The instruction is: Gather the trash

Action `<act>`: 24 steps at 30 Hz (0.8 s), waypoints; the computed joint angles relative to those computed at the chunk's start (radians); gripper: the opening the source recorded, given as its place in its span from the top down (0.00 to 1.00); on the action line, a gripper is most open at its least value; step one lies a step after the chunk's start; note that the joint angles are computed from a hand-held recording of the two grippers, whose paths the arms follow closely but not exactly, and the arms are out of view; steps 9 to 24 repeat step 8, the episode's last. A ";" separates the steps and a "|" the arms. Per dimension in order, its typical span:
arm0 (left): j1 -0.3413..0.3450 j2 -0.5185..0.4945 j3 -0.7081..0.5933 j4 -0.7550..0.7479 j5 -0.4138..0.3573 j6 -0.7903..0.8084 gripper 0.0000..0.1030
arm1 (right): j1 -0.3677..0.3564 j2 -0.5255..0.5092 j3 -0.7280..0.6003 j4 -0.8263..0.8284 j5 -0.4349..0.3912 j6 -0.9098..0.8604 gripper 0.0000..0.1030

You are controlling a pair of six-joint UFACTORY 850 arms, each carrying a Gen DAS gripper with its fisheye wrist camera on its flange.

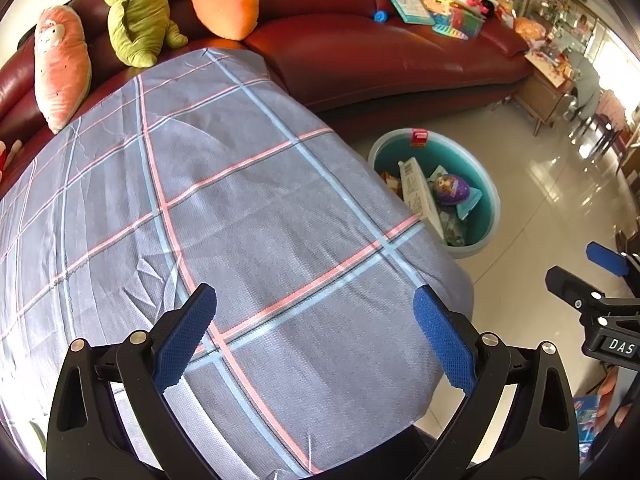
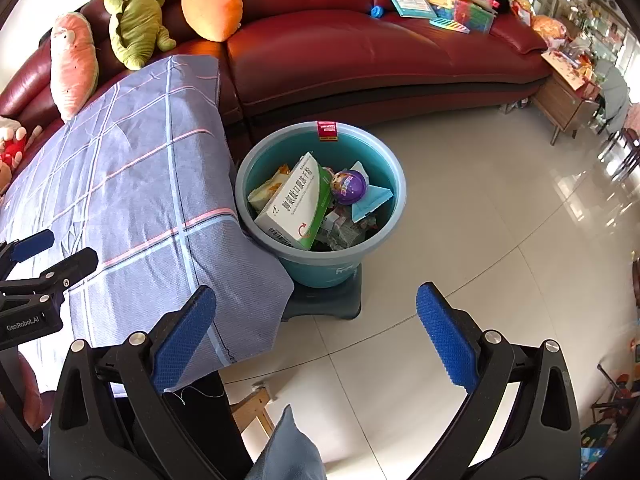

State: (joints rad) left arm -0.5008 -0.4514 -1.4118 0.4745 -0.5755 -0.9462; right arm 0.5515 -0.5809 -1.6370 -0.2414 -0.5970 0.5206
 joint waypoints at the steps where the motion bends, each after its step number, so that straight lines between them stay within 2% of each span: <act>1: 0.001 -0.002 -0.002 -0.005 -0.004 0.005 0.04 | 0.000 -0.001 -0.001 -0.003 -0.001 0.002 0.07; 24: 0.005 -0.005 -0.005 -0.006 -0.024 -0.010 0.04 | -0.001 -0.004 -0.003 -0.007 0.002 0.003 0.07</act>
